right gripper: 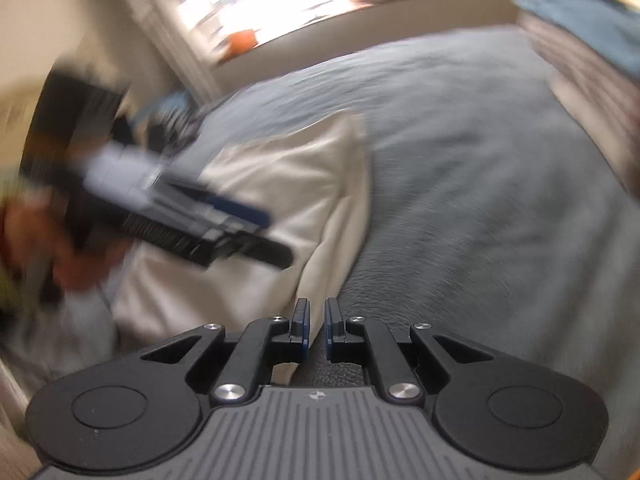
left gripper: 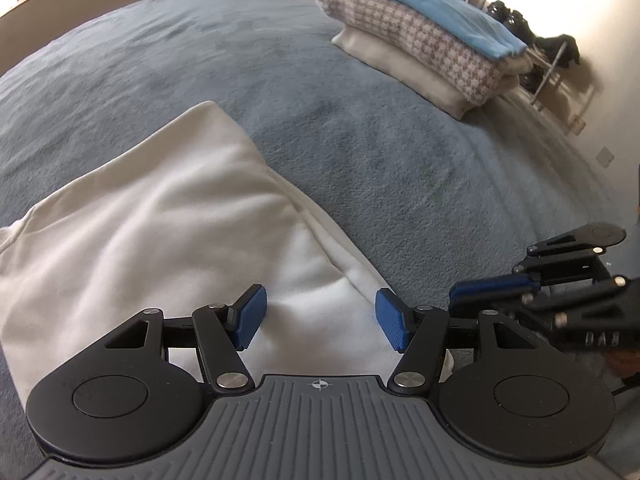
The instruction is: Fold clothes
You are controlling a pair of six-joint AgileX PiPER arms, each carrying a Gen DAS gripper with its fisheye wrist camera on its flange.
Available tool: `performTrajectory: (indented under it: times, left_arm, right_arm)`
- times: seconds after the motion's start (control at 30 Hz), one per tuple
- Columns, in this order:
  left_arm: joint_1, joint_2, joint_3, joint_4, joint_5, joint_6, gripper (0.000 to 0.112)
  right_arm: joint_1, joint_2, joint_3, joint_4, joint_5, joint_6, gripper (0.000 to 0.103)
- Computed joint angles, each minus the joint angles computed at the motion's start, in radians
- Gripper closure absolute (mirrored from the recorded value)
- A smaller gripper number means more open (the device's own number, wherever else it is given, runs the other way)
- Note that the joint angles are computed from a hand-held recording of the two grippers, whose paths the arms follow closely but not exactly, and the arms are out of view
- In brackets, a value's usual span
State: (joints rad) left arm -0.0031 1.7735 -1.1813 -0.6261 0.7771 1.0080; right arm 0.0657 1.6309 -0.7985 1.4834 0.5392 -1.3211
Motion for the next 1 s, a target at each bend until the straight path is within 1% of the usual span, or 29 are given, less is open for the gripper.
performTrajectory:
  times: [0.07,0.1,0.2,0.3,0.43,0.5,0.63,0.7,0.77,0.83,0.9,0.93,1.0]
  left_arm:
    - [0.016,-0.01,-0.011,0.002,0.02,-0.017,0.052]
    - [0.025,-0.018,-0.016,0.006,0.027,-0.027,0.052]
    - [0.055,-0.048,-0.022,0.028,0.042,-0.058,0.052]
    - [0.097,-0.074,-0.01,0.015,0.068,-0.042,0.052]
    - [0.154,-0.104,0.009,-0.006,0.108,-0.012,0.052]
    - [0.168,-0.12,0.033,-0.005,0.11,0.008,0.052]
    - [0.2,-0.148,0.062,-0.01,0.128,0.013,0.052]
    - [0.216,-0.155,0.07,-0.014,0.137,0.005,0.052]
    - [0.224,-0.162,0.076,-0.01,0.136,-0.008,0.052]
    - [0.226,-0.169,0.081,-0.004,0.132,-0.02,0.052]
    - [0.222,-0.175,0.085,0.009,0.124,-0.039,0.052]
    - [0.221,-0.175,0.084,0.015,0.122,-0.048,0.052]
    - [0.218,-0.175,0.083,0.027,0.118,-0.066,0.052]
  right_arm:
    - [0.0,0.006,0.001,0.044,0.001,0.009,0.095]
    - [0.007,0.009,-0.005,0.042,-0.006,0.021,0.095]
    - [0.059,0.006,-0.021,-0.046,-0.072,0.13,0.096]
    - [0.107,-0.014,-0.017,-0.195,-0.141,0.303,0.096]
    - [0.13,0.001,-0.021,-0.25,-0.142,0.38,0.097]
    - [0.154,0.014,-0.036,-0.284,-0.161,0.417,0.097]
    - [0.178,0.016,-0.046,-0.328,-0.179,0.441,0.097]
    - [0.171,0.035,-0.058,-0.337,-0.164,0.441,0.097]
    - [0.174,0.049,-0.071,-0.342,-0.152,0.377,0.097]
    - [0.193,0.054,-0.081,-0.373,-0.169,0.305,0.097]
    - [0.207,0.056,-0.096,-0.467,-0.167,0.312,0.096]
    - [0.207,0.052,-0.104,-0.517,-0.156,0.333,0.096]
    - [0.191,0.04,-0.114,-0.564,-0.114,0.38,0.096]
